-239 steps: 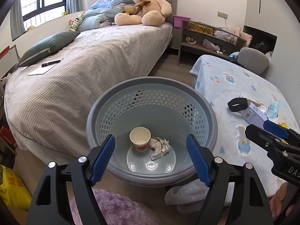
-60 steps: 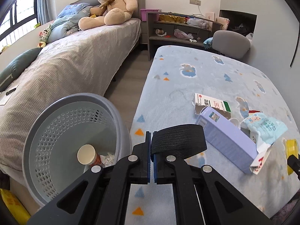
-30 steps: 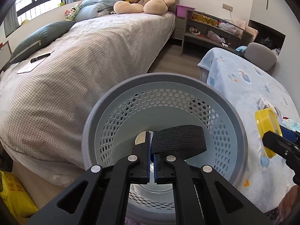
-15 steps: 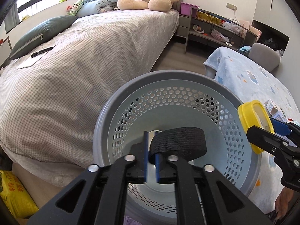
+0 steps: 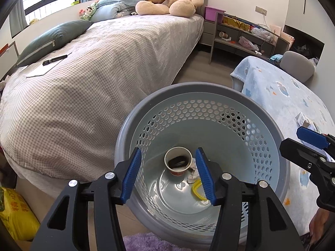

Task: Collect trash
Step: 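Withdraw both tools from the basket toward the table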

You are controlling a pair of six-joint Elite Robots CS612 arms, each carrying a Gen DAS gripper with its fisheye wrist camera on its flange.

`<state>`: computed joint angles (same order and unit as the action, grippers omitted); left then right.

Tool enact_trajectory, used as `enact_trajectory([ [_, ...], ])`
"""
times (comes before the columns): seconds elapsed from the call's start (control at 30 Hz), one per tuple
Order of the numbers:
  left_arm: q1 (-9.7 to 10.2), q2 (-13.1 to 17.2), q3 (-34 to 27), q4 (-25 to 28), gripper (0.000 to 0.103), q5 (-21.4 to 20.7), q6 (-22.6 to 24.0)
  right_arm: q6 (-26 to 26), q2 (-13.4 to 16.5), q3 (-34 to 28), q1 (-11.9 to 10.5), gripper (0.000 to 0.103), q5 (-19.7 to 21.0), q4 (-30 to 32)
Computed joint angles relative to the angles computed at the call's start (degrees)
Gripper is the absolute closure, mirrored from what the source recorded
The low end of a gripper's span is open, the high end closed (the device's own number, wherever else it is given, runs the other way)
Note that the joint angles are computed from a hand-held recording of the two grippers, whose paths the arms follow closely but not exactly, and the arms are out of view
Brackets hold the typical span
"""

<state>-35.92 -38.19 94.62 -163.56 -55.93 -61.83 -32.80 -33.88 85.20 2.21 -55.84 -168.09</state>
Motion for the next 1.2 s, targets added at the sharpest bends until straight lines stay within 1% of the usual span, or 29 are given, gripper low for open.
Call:
enact_trajectory([
  [0.1, -0.28, -0.17, 0.16, 0.36, 0.047, 0.77, -0.37, 0.04, -0.09, 0.09, -0.08, 0.025, 0.02, 0.03],
  [0.3, -0.81, -0.57, 0.40, 1.46, 0.047, 2.05, -1.41, 0.07, -0.42, 0.63, -0.41, 0.025, 0.10, -0.10],
  [0.4, -1.12, -0.79, 0.56, 1.84, 0.043, 2.78, -1.69, 0.22, -0.65, 1.06, -0.64, 0.025, 0.39, -0.38],
  [0.7, -2.26, -1.71, 1.04, 2.40, 0.042, 4.31, -2.58, 0.24, -1.73, 2.92, -1.59, 0.025, 1.38, -1.37],
  [1.0, -4.07, -2.26, 0.70, 2.15, 0.042, 5.03, -2.70, 1.28, -3.28, 5.78, -3.77, 0.025, 1.72, -3.96],
  [1.2, -5.57, -2.36, -0.31, 1.89, 0.042, 5.57, -2.00, 2.10, -4.54, 8.23, -6.00, 0.025, 1.38, -5.84],
])
